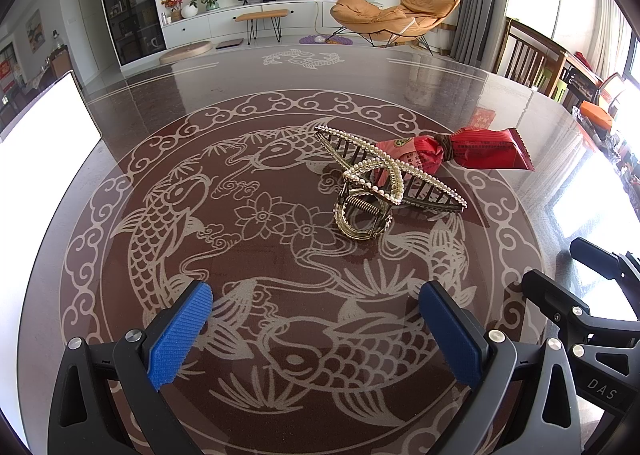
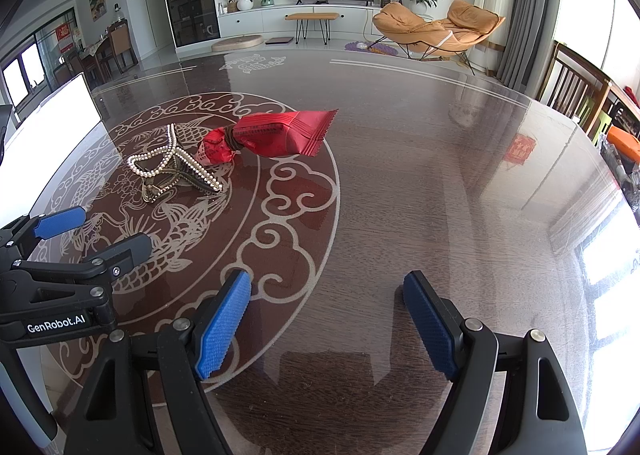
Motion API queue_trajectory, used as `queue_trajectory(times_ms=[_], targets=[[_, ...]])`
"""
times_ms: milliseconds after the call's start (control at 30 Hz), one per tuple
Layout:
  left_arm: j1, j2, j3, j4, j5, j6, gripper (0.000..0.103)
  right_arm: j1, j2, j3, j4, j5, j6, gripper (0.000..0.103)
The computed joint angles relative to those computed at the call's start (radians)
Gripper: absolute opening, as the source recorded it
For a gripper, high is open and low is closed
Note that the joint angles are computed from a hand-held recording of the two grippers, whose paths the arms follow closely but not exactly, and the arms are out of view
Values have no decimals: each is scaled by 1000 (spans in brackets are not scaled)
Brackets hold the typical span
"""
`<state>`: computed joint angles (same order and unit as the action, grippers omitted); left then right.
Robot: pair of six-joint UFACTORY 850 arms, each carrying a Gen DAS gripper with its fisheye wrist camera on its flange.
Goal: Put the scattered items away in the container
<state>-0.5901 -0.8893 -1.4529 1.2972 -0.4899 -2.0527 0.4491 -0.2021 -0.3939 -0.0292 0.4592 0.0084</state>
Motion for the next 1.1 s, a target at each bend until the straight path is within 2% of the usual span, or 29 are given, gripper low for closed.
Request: queue_trajectory(times_ms=[1100], targets=[[0, 1, 0, -1, 0, 1, 103, -2, -5, -1, -3, 3, 1, 80]])
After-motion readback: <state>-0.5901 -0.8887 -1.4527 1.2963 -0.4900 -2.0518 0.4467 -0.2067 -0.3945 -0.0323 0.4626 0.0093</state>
